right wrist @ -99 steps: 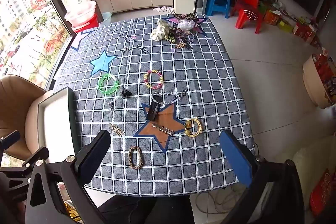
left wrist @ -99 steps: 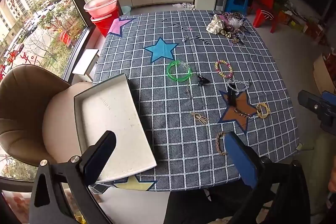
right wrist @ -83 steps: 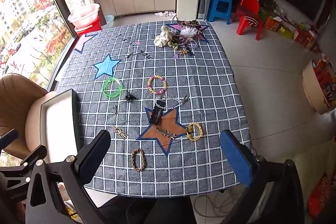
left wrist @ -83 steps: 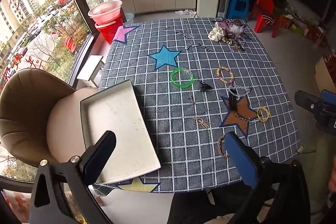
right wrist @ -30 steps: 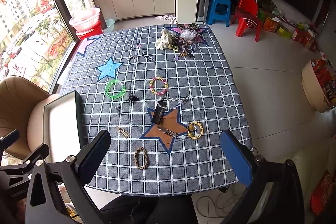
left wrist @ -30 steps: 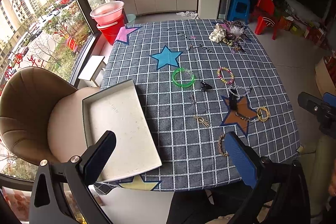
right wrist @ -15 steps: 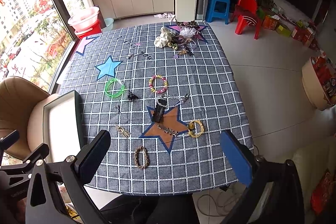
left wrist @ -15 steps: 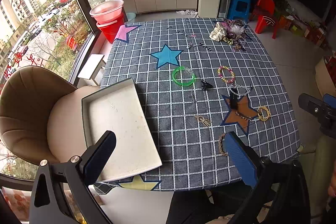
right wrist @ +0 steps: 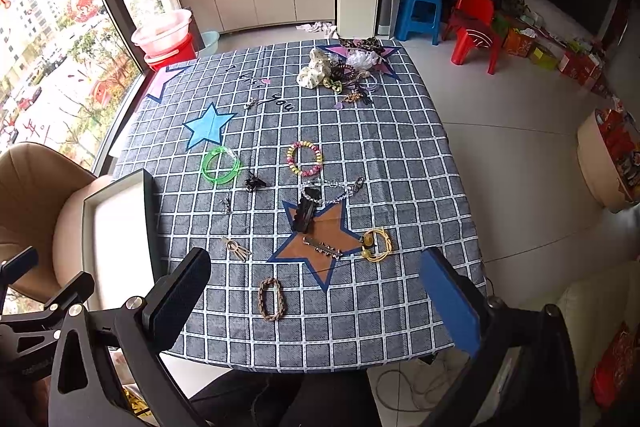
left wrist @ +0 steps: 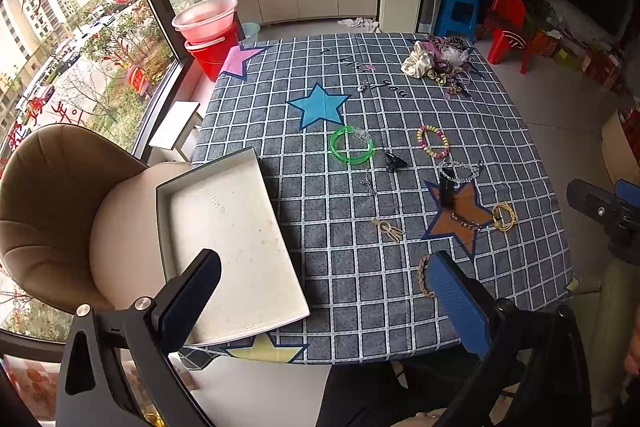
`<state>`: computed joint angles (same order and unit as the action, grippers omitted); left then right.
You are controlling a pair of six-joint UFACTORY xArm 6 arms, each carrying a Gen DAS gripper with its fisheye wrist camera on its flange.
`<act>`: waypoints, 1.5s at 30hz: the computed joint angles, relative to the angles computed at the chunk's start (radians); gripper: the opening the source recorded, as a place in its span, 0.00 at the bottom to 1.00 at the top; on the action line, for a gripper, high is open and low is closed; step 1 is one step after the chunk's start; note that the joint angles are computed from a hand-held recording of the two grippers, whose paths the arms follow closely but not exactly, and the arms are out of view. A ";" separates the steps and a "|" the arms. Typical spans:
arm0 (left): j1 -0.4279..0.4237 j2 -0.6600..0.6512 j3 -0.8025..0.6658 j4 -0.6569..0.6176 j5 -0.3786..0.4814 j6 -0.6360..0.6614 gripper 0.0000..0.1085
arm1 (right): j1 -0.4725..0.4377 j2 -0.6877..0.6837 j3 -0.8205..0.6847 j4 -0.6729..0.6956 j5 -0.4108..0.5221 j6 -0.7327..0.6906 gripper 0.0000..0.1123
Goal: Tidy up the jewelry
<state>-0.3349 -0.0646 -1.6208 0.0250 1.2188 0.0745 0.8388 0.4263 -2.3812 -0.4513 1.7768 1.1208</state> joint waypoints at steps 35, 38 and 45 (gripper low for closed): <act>0.005 0.017 0.001 -0.009 0.006 0.001 0.95 | -0.013 -0.024 0.059 0.025 -0.034 0.004 0.92; 0.006 0.036 -0.011 -0.019 0.023 0.004 0.95 | -0.026 -0.049 0.112 0.050 -0.060 0.012 0.92; -0.001 0.109 -0.044 0.004 0.064 -0.032 0.95 | -0.065 -0.165 0.334 0.095 -0.158 0.066 0.92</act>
<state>-0.3360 0.0443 -1.6645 0.0295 1.2825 0.0423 0.7736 0.2614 -2.0476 -0.3559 1.6191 1.1869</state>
